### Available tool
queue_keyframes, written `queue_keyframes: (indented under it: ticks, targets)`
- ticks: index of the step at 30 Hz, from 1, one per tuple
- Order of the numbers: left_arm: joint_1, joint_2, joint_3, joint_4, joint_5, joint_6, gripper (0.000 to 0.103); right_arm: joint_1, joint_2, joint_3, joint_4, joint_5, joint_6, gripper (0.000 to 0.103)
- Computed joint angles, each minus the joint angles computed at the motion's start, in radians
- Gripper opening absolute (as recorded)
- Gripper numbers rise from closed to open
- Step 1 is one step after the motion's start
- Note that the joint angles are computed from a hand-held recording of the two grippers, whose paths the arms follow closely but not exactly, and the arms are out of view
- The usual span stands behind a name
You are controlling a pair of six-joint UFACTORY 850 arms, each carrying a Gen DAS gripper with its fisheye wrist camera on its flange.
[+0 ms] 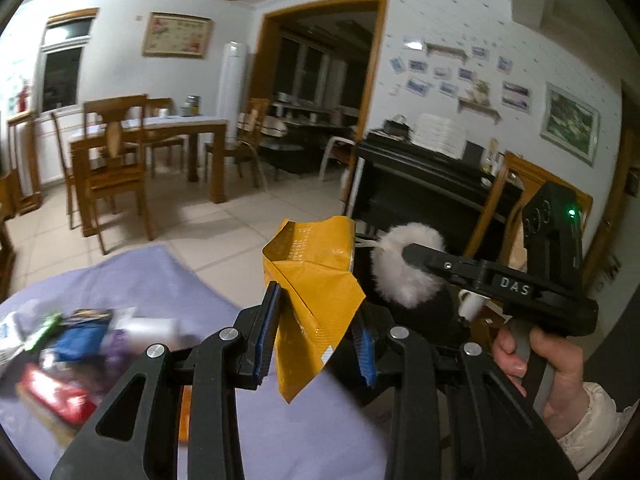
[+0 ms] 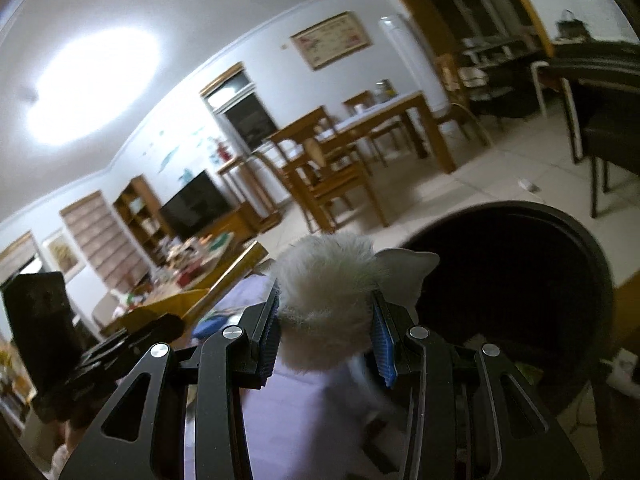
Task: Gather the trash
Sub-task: 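Carry bag and fluffy item over the bin and release both, then grasp the white printed packet with the left tool while the right tool grasps the tan paper bag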
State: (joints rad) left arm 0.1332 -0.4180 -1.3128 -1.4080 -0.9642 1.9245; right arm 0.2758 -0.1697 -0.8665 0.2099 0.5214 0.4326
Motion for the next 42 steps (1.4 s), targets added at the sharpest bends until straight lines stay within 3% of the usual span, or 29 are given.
queue_keyframes:
  ticks: [11,28,32,33,35,37,39,42]
  targets:
    - [-0.107,-0.02,0.015,0.042,0.07,0.009,0.034,-0.134,0.01,0.128,-0.166,0.079,0.212,0.039]
    - [-0.169,-0.031,0.017,0.09,0.144,-0.011,0.034,-0.143,-0.041,0.113,-0.144,0.093,0.234,0.04]
    - [-0.177,-0.023,0.024,0.107,0.174,-0.033,0.037,-0.14,-0.032,0.113,-0.129,0.077,0.239,0.054]
    - [-0.177,-0.023,0.022,0.113,0.176,-0.042,0.039,-0.133,-0.028,0.115,-0.102,0.073,0.22,0.061]
    - [-0.171,-0.016,0.023,0.116,0.172,-0.05,0.053,-0.099,-0.016,0.111,-0.019,0.061,0.162,0.068]
    - [-0.161,-0.003,0.035,0.089,0.169,-0.028,0.071,-0.084,-0.007,0.111,0.019,0.053,0.116,0.068]
    - [-0.148,0.014,0.048,0.069,0.164,-0.006,0.074,-0.063,0.003,0.105,0.072,0.044,0.057,0.076]
    - [-0.121,0.027,0.052,0.071,0.146,-0.013,0.074,-0.042,0.011,0.095,0.104,0.034,0.017,0.077]
